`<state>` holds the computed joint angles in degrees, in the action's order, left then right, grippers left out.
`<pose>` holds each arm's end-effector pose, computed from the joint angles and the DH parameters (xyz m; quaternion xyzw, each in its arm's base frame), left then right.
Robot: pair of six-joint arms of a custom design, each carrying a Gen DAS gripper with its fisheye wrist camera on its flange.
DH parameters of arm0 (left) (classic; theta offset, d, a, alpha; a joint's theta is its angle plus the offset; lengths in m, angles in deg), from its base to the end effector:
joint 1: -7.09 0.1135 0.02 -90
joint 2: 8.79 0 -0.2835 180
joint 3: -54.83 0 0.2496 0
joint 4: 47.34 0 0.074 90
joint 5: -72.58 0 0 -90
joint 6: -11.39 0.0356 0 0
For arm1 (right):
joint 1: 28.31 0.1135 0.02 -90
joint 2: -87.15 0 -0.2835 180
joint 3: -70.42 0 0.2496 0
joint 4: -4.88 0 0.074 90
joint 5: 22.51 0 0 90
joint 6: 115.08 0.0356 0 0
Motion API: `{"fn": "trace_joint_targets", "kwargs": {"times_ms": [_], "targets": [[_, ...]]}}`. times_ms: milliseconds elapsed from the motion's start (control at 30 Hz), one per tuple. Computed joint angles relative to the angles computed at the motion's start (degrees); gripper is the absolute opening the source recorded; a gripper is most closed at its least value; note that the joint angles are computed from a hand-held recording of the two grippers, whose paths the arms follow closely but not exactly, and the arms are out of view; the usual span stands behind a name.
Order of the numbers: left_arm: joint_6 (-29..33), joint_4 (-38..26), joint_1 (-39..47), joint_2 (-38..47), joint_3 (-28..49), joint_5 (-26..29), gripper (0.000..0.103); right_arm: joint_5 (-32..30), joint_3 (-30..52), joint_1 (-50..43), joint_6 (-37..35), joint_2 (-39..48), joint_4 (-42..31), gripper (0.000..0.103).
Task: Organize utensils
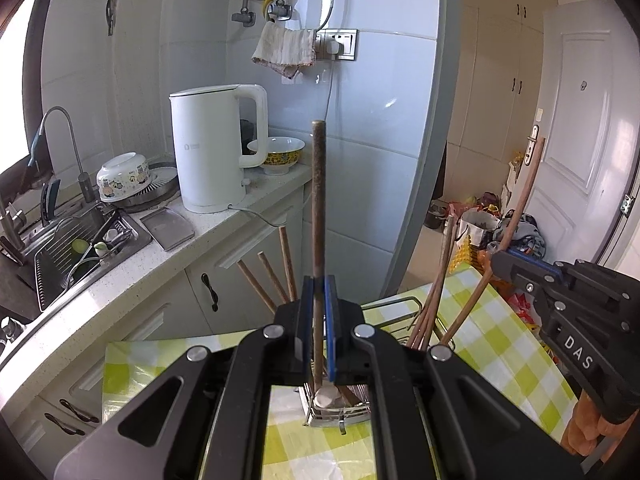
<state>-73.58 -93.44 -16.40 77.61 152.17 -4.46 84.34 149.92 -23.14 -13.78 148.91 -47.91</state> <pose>0.3051 -0.1413 0.3812 0.2676 0.8420 -0.1723 0.4356 0.2121 0.0088 0.3772 0.1144 0.8728 -0.0633 0.4703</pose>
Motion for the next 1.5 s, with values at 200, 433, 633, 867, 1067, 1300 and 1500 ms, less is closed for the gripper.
{"fn": "trace_joint_targets", "kwargs": {"times_ms": [200, 433, 633, 867, 1067, 1300, 1500], "targets": [[-0.1, 0.7, -0.3, 0.3, -1.6, -0.3, 0.005, -1.3, -1.7, -0.4, 0.7, 0.7, 0.8, 0.009], [-0.4, 1.3, -0.9, 0.0, -3.3, -0.6, 0.005, -2.6, -4.3, -1.1, 1.5, 0.7, 1.8, 0.009], [-0.4, 1.9, -1.6, -0.4, -4.7, -0.9, 0.005, -4.0, -6.7, -2.7, 1.7, 0.8, 3.1, 0.009], [-0.1, 2.1, -1.6, 0.5, -5.1, -1.2, 0.005, -5.3, -8.0, -3.0, 2.1, 2.4, 4.2, 0.009], [-0.2, 0.8, -1.6, 2.1, -4.3, -0.8, 0.006, -6.7, -8.6, -3.9, 2.0, 3.6, 4.6, 0.009], [-1.4, 1.3, -1.3, 2.6, -4.1, -0.7, 0.03, -4.8, -8.6, -4.3, 1.2, 2.7, 6.6, 0.062], [-2.4, 1.9, -0.8, 1.8, -4.4, -0.4, 0.033, -4.1, -8.4, -4.6, 0.8, 1.3, 6.7, 0.066]]}}
